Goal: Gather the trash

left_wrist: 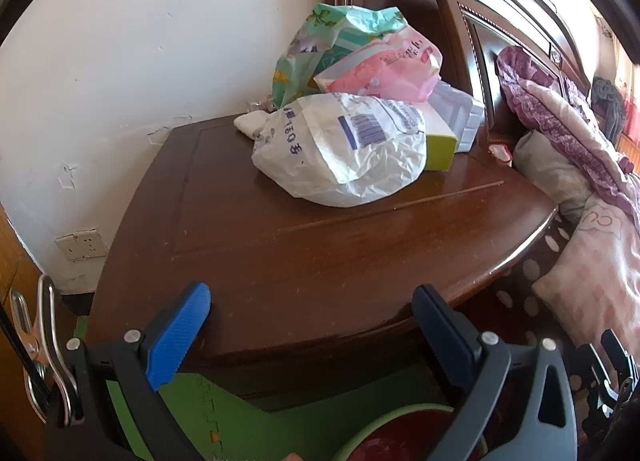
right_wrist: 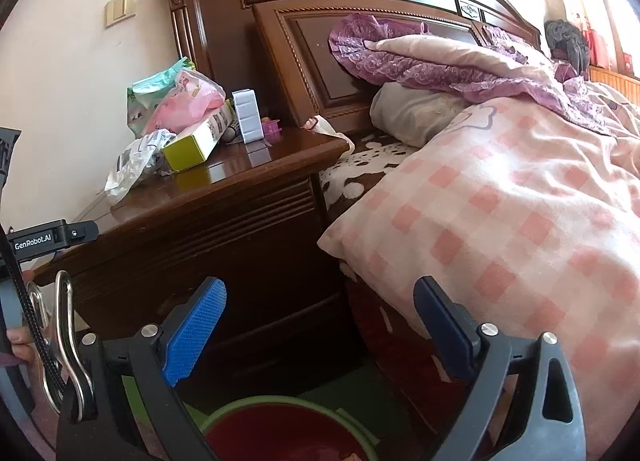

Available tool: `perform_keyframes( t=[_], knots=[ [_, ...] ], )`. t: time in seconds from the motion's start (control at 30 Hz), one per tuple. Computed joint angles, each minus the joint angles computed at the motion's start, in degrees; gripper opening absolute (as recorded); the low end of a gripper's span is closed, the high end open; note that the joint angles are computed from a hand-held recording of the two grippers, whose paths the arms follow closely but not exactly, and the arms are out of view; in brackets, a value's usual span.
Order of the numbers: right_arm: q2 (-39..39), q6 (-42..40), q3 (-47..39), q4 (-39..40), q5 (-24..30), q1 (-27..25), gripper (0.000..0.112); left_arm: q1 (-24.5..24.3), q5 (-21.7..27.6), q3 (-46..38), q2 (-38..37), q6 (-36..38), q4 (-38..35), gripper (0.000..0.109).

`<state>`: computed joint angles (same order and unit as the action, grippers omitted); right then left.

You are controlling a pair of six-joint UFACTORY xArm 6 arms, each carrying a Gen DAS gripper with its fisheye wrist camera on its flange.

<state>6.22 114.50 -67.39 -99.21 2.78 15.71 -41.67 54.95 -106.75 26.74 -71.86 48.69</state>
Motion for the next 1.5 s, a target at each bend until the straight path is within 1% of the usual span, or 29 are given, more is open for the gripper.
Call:
perform_keyframes(
  t=[0.17,0.43,0.57,0.73,1.0,1.17,1.33,1.5],
  knots=[
    [-1.12,-2.34,1.15,2.12,1.84,0.63,0.097,-0.07,0.29,-0.04,-0.05,0.61,-0.66,0.103],
    [-2.11,-1.54,1.86,1.19,2.32,0.63,0.097,-0.08,0.83,-0.55,0.15,1.03,-1.42,0.103],
    [-2.69,-0.78,2.23,0.64,2.67,0.66,0.097,0.01,0.12,0.13,-0.17,1.06,-0.96,0.103],
    [-2.66,-1.81,2.34,1.62,3.16,0.87,0.097,0.11,-0.8,1.13,-0.65,0.89,-0.42,0.103],
    [-2.19,-5.03,2.1,3.86,3.27,1.34,0.097,0.12,-1.48,2.06,-1.2,1.08,-0.11,0.102],
    [-2.22,-6.7,1.92,4.4,3.99,1.99,0.097,0.0,-1.05,1.73,-1.09,1.57,-0.58,0.103],
    [-2.13,-10.11,1.08,5.8,4.55,2.98,0.097,0.06,-1.43,1.99,-1.15,1.18,-0.1,0.103],
    [-2.06,-7.38,-0.52,3.0,3.59,3.48,0.097,0.12,-1.66,1.98,-1.06,0.55,0.41,0.103]
  ],
)
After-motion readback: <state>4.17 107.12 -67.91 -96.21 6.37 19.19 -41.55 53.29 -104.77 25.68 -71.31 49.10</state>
